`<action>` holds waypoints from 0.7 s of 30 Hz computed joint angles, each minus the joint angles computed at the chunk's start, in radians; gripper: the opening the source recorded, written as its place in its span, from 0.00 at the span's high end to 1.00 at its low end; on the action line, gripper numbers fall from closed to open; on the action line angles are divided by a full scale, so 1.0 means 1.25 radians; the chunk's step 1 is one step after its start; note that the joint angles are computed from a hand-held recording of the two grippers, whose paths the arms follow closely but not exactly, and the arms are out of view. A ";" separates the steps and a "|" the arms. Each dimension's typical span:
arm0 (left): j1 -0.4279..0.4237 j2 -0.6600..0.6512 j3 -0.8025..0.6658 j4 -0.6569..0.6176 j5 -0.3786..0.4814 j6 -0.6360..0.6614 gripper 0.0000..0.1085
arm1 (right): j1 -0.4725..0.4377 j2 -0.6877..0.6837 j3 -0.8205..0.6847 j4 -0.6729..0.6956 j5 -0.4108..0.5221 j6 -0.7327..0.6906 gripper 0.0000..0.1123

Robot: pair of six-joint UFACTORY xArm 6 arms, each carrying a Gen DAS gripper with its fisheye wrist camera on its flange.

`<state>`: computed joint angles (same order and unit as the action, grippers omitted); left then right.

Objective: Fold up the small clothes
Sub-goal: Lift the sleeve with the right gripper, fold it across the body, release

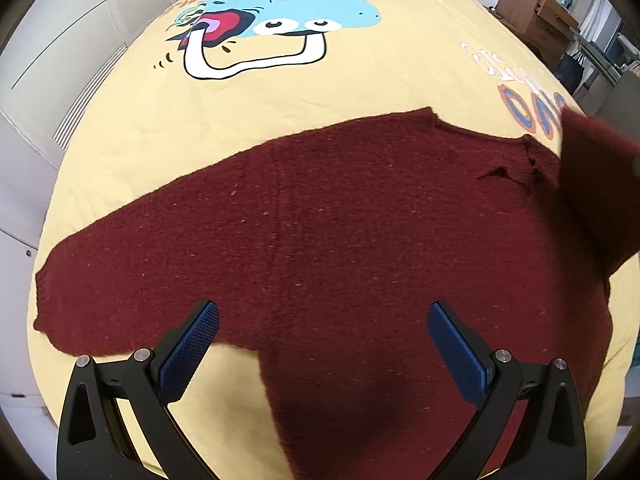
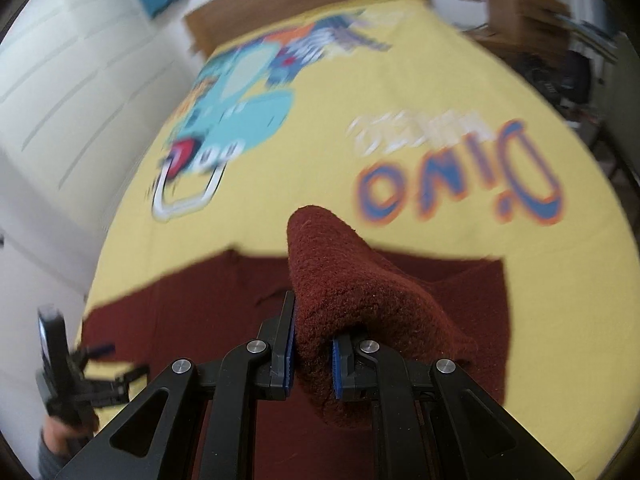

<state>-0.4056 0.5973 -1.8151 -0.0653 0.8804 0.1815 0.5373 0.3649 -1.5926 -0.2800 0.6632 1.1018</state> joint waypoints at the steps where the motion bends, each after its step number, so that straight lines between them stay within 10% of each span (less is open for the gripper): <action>1: 0.001 0.002 -0.001 0.005 0.000 0.000 0.06 | 0.014 0.033 -0.031 0.030 0.012 -0.023 0.88; 13: 0.002 0.002 0.022 0.005 0.012 0.003 0.06 | 0.080 0.189 -0.101 0.180 0.059 -0.099 0.82; 21: -0.008 -0.007 0.023 0.034 0.015 -0.012 0.06 | 0.086 0.186 -0.136 0.135 0.141 -0.081 0.29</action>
<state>-0.4151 0.5890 -1.7861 -0.0230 0.8985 0.1661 0.6453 0.5979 -1.7620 -0.1114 0.8392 1.0000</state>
